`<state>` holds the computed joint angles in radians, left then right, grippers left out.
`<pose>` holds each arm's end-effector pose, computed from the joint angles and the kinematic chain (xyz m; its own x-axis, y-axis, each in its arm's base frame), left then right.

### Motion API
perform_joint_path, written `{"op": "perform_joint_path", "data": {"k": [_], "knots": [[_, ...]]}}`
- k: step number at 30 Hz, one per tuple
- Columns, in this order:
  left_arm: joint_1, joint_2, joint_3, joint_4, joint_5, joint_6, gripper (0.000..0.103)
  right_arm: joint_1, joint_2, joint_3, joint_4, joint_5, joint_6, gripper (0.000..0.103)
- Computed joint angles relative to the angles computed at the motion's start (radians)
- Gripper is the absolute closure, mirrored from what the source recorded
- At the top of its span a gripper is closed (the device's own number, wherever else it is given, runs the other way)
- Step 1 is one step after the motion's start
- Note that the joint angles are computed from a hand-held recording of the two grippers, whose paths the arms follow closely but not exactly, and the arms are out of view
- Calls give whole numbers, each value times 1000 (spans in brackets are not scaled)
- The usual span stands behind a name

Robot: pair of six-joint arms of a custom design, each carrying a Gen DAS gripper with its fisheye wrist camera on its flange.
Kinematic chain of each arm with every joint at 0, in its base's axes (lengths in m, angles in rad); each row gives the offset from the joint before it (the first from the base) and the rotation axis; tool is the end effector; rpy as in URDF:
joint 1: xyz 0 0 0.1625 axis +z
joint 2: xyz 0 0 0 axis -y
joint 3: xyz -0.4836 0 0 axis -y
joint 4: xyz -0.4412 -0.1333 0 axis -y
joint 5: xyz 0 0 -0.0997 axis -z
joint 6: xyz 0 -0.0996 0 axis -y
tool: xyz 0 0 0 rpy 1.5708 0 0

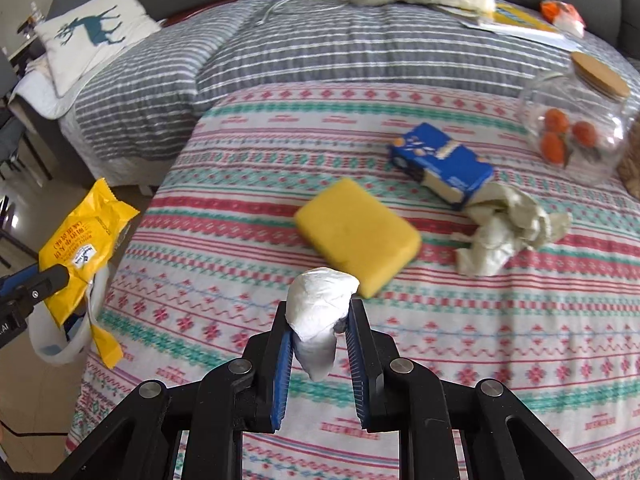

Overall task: Collect trash
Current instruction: 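Carry the yellow bag over the white bin and open the left tool, then move the white tissue ball over the white bin and open the right tool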

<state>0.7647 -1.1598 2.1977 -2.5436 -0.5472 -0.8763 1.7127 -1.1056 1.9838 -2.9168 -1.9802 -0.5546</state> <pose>-0.2193 -0.5130 0.1676 -0.7582 -0.2659 -0.5954 0.2149 0.7602 -0.6132 0.1816 -0.6093 0.2186 -0.7271 -0.4245 0.5395 -0.5989 0.7764 -0.1962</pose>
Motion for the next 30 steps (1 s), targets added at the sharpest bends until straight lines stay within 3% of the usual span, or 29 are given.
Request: {"op": "perform_joint_path", "data": {"k": [9, 15, 17, 20, 21, 22, 25, 30], "knots": [[12, -137, 86, 191, 47, -175, 66, 42, 57, 5, 33, 26, 15, 80], [22, -194, 111, 253, 64, -245, 65, 70, 99, 11, 33, 34, 16, 80], [19, -206, 103, 345, 85, -316, 60, 78, 113, 12, 29, 32, 15, 80], [24, -218, 78, 499, 72, -422, 32, 92, 134, 14, 14, 28, 7, 80], [24, -222, 68, 567, 68, -479, 19, 97, 140, 14, 7, 26, 4, 80], [21, -227, 61, 630, 73, -535, 15, 101, 145, 16, 2, 27, 1, 80], [15, -253, 62, 740, 83, -626, 14, 113, 162, 14, 5, 42, 5, 80], [12, -317, 82, 797, 67, -693, 12, 135, 207, -6, 32, 61, 23, 80]]}}
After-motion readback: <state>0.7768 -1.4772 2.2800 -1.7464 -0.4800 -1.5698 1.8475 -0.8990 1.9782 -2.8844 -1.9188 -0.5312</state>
